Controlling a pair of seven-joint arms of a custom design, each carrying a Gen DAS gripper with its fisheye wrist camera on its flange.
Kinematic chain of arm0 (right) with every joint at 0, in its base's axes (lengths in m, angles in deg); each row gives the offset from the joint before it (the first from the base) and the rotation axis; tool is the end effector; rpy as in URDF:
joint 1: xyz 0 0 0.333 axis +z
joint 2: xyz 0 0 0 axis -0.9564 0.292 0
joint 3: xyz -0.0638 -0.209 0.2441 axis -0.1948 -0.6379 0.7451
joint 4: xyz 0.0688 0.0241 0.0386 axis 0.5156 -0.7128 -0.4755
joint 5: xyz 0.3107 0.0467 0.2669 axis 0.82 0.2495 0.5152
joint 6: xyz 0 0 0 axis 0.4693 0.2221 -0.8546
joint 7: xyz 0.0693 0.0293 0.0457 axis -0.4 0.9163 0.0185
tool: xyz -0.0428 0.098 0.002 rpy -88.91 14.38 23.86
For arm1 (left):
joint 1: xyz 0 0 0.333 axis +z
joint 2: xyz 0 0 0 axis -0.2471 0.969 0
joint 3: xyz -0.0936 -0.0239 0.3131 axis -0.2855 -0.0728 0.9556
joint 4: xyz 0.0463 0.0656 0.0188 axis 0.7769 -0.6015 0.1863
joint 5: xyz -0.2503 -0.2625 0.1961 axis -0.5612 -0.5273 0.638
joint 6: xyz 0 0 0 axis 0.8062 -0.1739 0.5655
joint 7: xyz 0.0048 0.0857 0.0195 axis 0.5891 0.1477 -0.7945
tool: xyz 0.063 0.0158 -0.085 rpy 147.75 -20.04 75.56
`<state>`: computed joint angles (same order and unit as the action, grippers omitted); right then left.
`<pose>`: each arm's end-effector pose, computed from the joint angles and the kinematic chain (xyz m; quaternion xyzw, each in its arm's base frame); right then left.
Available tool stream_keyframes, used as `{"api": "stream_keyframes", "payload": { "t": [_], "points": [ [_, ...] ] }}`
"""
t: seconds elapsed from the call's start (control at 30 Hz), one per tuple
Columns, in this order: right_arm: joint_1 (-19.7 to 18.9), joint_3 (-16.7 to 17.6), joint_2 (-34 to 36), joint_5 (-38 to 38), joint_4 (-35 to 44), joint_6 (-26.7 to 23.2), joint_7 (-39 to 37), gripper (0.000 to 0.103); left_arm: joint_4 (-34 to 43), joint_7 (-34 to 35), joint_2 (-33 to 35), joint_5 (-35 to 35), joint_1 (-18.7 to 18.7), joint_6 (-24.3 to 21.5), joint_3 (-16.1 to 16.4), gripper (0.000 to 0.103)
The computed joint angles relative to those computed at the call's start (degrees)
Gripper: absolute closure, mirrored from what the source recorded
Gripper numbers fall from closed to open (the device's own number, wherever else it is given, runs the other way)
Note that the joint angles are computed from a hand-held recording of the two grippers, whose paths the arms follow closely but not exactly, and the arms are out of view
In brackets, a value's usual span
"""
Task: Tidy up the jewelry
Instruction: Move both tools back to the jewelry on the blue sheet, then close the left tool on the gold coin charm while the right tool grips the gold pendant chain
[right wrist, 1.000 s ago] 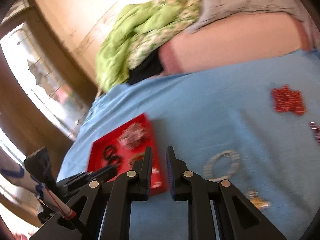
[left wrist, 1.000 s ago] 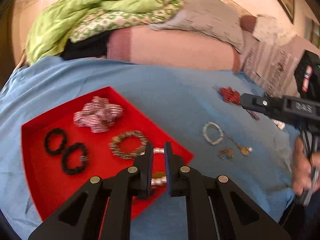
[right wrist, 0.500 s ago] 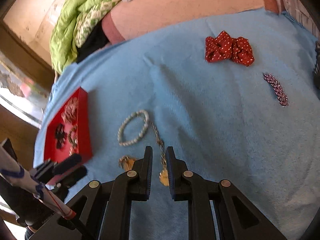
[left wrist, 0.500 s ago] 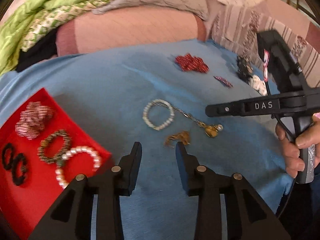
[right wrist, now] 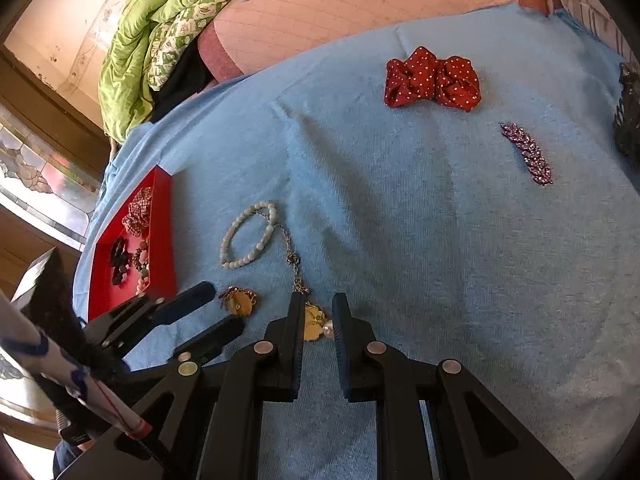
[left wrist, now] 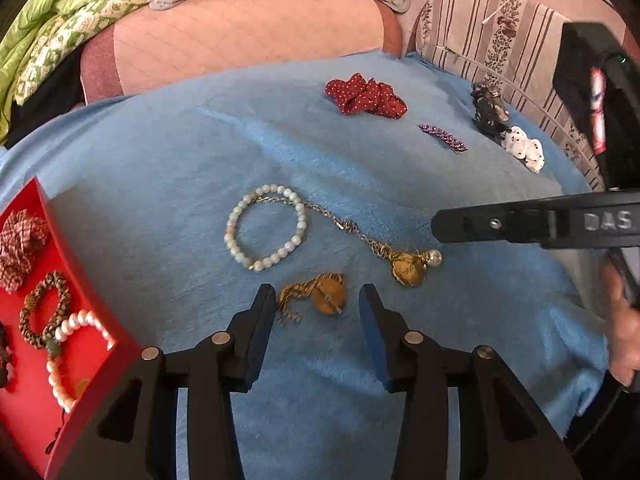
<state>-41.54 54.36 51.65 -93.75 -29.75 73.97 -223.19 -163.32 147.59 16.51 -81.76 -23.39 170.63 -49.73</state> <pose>0.4752 0.4301 0.4265 -0.5080 0.7997 -0.0505 0.3160 0.5397 -0.1802 0.4126 -0.2979 0.8982 -0.3180 0.0577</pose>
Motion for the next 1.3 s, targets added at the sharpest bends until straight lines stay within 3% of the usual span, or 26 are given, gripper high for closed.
{"api": "stream_keyframes", "payload": {
  "t": [0.1, 0.17, 0.57, 0.73, 0.93, 0.97, 1.03, 1.13, 1.2, 1.3],
  "points": [
    [0.0, 0.1, -0.2, 0.0, -0.2, 0.0, 0.1, 0.088, -0.6, -0.5, 0.3, 0.7, -0.8, 3.7, -0.7, 0.066],
    [-0.1, 0.2, -0.3, 0.5, -0.6, 0.6, -0.2, 0.088, -0.7, -1.3, 0.4, 1.1, -1.0, 5.1, -0.7, 0.085],
    [-0.2, 0.1, 1.9, -0.4, 2.2, 1.4, -2.3, 0.087, 1.1, 3.9, -2.1, -9.3, 0.4, 1.6, 1.1, 0.085],
    [0.6, 0.2, 6.3, 0.9, 8.5, -4.0, -7.5, 0.08, 1.2, 3.5, -2.1, -8.1, 0.9, 2.0, 1.4, 0.085],
    [2.8, 0.1, 12.0, 2.4, 18.0, -17.9, -16.0, 0.076, 1.6, 3.1, -1.8, -7.2, 1.6, 0.8, 1.7, 0.085],
    [3.5, 0.0, 12.8, 1.8, 19.6, -20.4, -17.4, 0.078, 1.6, 3.1, -1.8, -7.1, 1.6, 0.8, 1.7, 0.085],
    [3.9, 0.1, 13.6, 2.6, 21.3, -22.4, -20.1, 0.095, 1.7, 3.0, -1.8, -7.1, 1.8, 0.5, 1.7, 0.085],
    [4.5, -0.7, 13.0, 2.1, 20.3, -20.6, -18.9, 0.098, 1.8, 3.3, -2.0, -7.9, 1.9, 0.1, 1.8, 0.085],
    [3.8, -1.2, 10.5, 1.8, 15.9, -12.2, -14.7, 0.098, 1.7, 3.7, -2.3, -8.7, 1.9, 0.0, 1.9, 0.085],
    [5.2, -3.9, 7.4, -5.9, 12.2, -4.4, -5.9, 0.098, 1.4, 5.0, -2.9, -10.3, 2.0, -0.2, 2.1, 0.085]
  ]
}}
